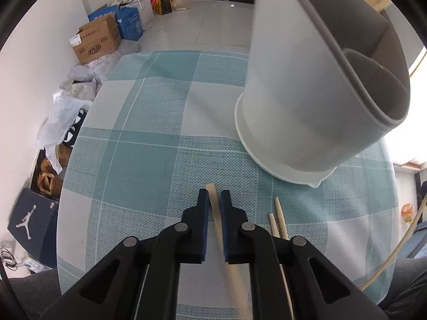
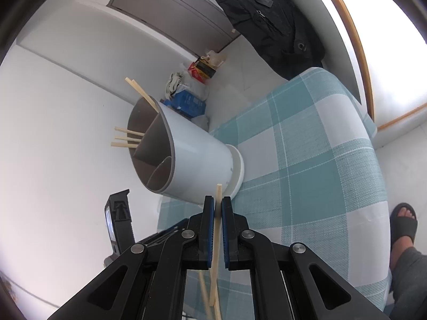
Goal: Organize utensils
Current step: 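Carry both held chopsticks up over the utensil holder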
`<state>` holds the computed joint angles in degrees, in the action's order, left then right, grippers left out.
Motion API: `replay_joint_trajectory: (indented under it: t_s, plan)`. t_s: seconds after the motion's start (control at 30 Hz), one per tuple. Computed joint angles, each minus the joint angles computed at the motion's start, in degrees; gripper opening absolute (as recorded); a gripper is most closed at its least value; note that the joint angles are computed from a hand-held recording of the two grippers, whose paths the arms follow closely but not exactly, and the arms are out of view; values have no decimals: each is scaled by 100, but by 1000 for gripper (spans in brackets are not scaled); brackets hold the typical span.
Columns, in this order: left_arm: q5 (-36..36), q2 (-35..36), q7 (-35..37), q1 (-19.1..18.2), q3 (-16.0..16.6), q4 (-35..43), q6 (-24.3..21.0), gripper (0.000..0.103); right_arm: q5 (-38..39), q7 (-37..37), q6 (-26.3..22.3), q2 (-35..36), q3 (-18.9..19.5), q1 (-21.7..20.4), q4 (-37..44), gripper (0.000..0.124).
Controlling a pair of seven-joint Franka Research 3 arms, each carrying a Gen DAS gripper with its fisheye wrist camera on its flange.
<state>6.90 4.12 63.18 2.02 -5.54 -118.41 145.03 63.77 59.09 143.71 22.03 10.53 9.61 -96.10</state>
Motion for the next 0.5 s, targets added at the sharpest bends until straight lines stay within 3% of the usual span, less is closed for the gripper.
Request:
replay_joint_trajectory:
  t_s: [0.23,0.5]
  plan:
    - [-723,-118,142,114,20,-183,430,2,-26,37,130,-30,-2,24,-60,5]
    - [-1404,-763,301,36,76,-924,1937,2,223,-408,345,-177,68,47,-186,5]
